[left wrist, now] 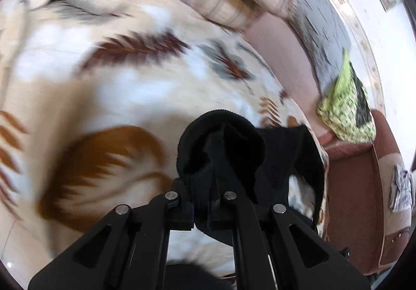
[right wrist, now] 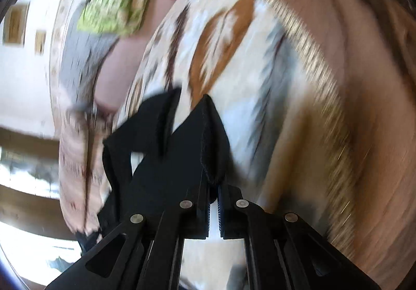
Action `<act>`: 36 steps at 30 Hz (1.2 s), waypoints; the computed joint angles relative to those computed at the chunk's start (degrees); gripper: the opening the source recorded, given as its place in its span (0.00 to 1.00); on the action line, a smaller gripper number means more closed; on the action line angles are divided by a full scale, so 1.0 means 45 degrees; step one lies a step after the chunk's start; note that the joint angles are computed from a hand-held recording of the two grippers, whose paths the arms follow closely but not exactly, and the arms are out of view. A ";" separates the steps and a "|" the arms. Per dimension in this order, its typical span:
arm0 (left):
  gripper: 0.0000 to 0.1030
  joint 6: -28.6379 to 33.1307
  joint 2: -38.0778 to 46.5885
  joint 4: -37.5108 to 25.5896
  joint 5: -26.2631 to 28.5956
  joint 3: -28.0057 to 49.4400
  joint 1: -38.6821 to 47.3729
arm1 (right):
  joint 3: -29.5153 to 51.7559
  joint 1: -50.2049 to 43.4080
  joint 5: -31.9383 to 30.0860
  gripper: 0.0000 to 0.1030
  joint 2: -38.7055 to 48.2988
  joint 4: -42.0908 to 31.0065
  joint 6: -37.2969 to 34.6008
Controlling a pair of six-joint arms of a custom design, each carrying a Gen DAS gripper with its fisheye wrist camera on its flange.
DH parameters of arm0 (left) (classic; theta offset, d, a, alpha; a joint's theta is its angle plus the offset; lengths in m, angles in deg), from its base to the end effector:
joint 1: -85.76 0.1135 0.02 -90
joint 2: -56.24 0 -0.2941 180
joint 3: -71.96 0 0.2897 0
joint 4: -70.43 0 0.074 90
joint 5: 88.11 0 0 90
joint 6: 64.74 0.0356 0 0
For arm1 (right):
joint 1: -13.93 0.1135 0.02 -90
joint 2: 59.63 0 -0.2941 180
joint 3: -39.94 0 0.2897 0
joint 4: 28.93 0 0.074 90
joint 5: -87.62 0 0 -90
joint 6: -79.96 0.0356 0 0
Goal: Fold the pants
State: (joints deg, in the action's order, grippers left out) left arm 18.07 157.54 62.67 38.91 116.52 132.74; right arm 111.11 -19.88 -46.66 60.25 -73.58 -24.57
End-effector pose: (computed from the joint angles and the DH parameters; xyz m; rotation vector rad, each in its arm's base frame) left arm 0.2071 0.1905 0.0672 -0.9512 2.2681 -0.5832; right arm 0.3062 -0.1751 0.0515 0.4823 2.6476 1.0312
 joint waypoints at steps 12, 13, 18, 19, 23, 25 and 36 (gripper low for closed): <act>0.41 -0.0788 0.0422 0.1290 -0.2446 0.0041 0.0236 | -0.2113 0.1822 -0.1298 0.64 -0.2534 0.5495 0.2534; 0.43 -0.0955 -0.0014 0.1569 -0.2419 -0.0183 0.0540 | -0.1646 0.2083 -0.1921 0.63 -0.1881 0.5269 0.3099; 0.48 -0.0741 -0.2157 0.1432 -0.1442 -0.0909 0.1168 | 0.0042 0.3209 -0.1017 0.63 0.0255 0.4583 0.4938; 0.50 -0.0629 -0.2429 0.1239 -0.1194 -0.0946 0.1129 | 0.0334 0.3485 -0.0464 0.62 0.0482 0.4450 0.5010; 0.61 0.0059 -0.2796 -0.0743 0.0641 -0.0569 0.0236 | 0.0413 0.4111 0.0078 0.61 0.0740 0.4833 0.5178; 0.61 0.0117 -0.2183 -0.1651 0.1160 -0.0135 -0.0354 | 0.0656 0.4033 -0.0383 0.59 0.1091 0.4700 0.5263; 0.63 -0.2803 0.2289 -0.1629 0.1168 0.1708 -0.3679 | 0.0834 0.3806 -0.1295 0.16 0.1432 0.4583 0.5325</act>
State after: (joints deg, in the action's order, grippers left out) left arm 5.46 167.84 55.34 44.17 124.21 116.19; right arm 114.86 -2.75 -52.49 66.69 -52.96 -0.61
